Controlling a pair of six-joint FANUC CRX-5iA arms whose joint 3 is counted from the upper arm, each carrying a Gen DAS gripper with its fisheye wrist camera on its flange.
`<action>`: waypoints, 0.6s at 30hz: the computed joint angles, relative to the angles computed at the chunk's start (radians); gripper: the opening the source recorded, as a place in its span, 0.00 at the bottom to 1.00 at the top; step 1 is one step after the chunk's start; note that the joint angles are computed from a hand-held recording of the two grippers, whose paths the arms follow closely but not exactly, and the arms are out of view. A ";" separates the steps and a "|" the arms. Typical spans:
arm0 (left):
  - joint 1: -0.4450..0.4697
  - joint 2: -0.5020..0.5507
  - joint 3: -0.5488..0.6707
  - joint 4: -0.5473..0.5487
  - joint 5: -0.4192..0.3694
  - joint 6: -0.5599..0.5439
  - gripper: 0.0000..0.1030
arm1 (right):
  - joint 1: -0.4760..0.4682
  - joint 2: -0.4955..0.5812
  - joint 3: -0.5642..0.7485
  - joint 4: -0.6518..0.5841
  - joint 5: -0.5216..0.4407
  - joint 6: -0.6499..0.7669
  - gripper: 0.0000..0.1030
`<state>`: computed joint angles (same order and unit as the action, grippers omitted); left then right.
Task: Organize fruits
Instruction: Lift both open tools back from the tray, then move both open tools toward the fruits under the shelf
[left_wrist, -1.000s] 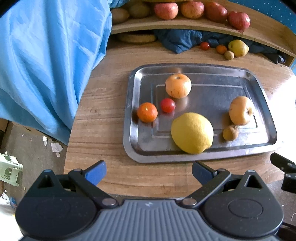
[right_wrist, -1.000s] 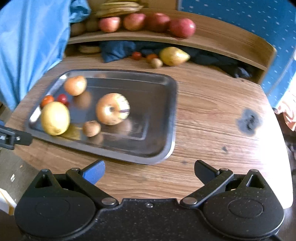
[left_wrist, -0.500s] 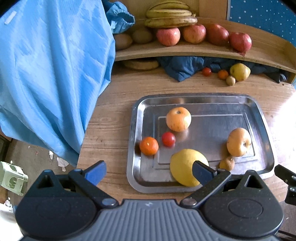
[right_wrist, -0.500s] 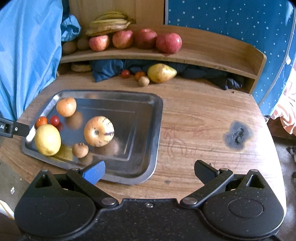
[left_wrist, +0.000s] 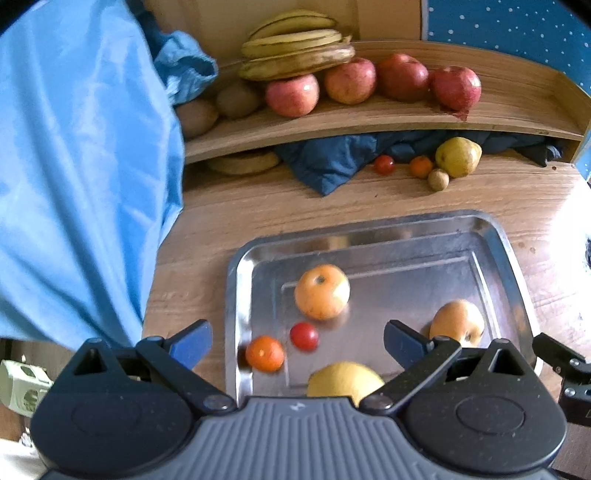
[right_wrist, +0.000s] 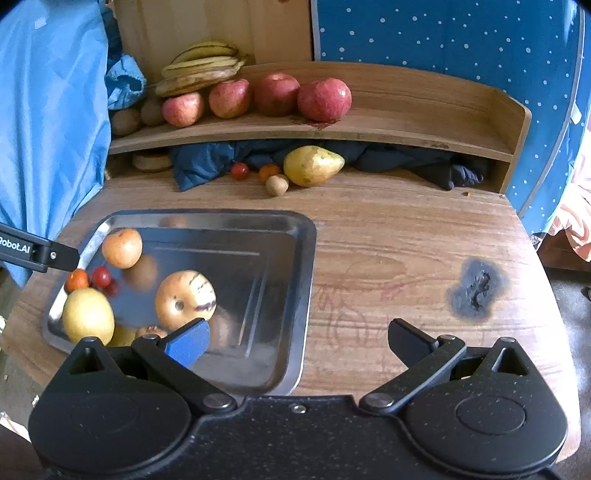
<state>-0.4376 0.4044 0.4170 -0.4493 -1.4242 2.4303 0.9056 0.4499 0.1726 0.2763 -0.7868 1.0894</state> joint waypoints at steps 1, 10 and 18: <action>0.005 0.009 0.012 0.002 0.003 -0.013 0.98 | -0.002 0.007 0.010 -0.001 -0.003 0.002 0.99; 0.035 0.064 0.086 0.012 0.034 -0.090 0.98 | -0.020 0.054 0.071 0.016 0.005 -0.026 0.99; 0.063 0.109 0.135 0.033 0.067 -0.147 0.98 | -0.037 0.085 0.108 0.026 0.027 -0.031 0.99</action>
